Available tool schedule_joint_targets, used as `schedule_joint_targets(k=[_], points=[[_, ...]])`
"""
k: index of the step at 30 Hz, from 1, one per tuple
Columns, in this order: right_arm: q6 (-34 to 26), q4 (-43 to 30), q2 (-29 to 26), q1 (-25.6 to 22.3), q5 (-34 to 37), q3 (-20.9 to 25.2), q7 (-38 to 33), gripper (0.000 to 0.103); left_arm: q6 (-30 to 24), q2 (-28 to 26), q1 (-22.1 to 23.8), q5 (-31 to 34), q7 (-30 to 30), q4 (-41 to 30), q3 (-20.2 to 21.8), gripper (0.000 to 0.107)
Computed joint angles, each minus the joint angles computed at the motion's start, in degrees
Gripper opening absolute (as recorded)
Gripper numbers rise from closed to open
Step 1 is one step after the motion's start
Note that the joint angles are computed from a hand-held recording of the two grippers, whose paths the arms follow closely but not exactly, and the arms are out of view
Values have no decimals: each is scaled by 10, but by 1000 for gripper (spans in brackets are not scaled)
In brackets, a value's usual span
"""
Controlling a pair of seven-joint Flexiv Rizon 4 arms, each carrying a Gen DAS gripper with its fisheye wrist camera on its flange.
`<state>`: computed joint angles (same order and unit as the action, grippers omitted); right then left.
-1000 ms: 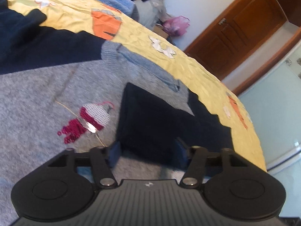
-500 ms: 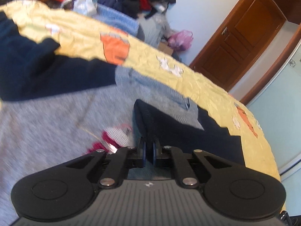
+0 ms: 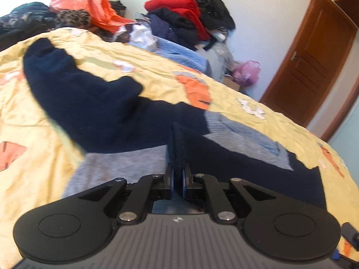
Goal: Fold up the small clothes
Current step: 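Move the left gripper to the other navy sleeve and close on it, then lift the navy sleeve with the left gripper and fold it across the body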
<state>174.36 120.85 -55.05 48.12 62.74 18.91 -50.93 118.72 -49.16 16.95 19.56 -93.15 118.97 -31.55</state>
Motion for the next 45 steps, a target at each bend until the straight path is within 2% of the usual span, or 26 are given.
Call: schedule_joint_targets(k=[3,5,7,11,14,17,18,19,20,22,23,24,25,28,30,33,35,37,38,39,42,45], points=[[0,0,0,0,0,0,-1,78,25,-9,-31,-2,14,-5,40,6],[-7,-2,6,0,7,2,-10,78,38,-11,-38,5,17,-7,48,6],[-40,-8,36,3,36,5,-70,81,25,-20,-23,16,14,-14,33,6],[-42,-22,78,9,34,-23,-186,81,12,-39,12,34,12,-16,-1,7],[-128,-27,120,-40,19,-31,-256,90,9,-50,30,37,11,-14,-19,7],[-243,-28,139,-102,12,-41,-236,89,8,-53,35,36,14,-12,-25,7],[-271,-29,139,-118,16,-43,-227,86,8,-55,37,36,14,-12,-27,7],[-261,-22,127,-118,5,-55,-198,72,7,-55,38,36,15,-11,-29,8],[-237,-15,108,-119,-5,-60,-162,67,5,-58,43,37,15,-11,-34,8],[-188,8,74,-131,-41,-56,-66,46,0,-65,55,40,15,-12,-46,8],[-154,21,48,-133,-68,-58,-8,41,-1,-68,58,40,16,-12,-50,8],[-141,25,37,-139,-76,-52,22,30,-1,-70,60,40,17,-12,-53,8],[-141,28,36,-137,-77,-55,34,25,-3,-72,62,40,18,-12,-55,8],[-163,17,38,-112,-55,-77,11,25,-3,-72,64,36,21,-10,-58,8],[-175,14,43,-106,-49,-84,-1,25,-13,-79,81,43,23,-7,-74,10],[-173,13,40,-104,-53,-87,6,25,-52,-97,151,59,44,7,-134,20],[-165,17,38,-109,-65,-86,21,27,-38,-112,194,63,59,14,-163,34],[-158,18,34,-111,-72,-86,34,27,-12,-112,217,49,53,9,-169,74],[-145,27,30,-112,-79,-83,47,28,3,-110,223,38,42,0,-166,79],[-138,28,26,-110,-81,-84,51,31,9,-110,228,30,28,-14,-163,80],[-139,26,27,-105,-79,-88,45,34,-39,-117,242,-7,-10,-76,-163,80],[-136,25,26,-105,-82,-90,45,37,-124,-171,273,-52,-20,-142,-208,80]])
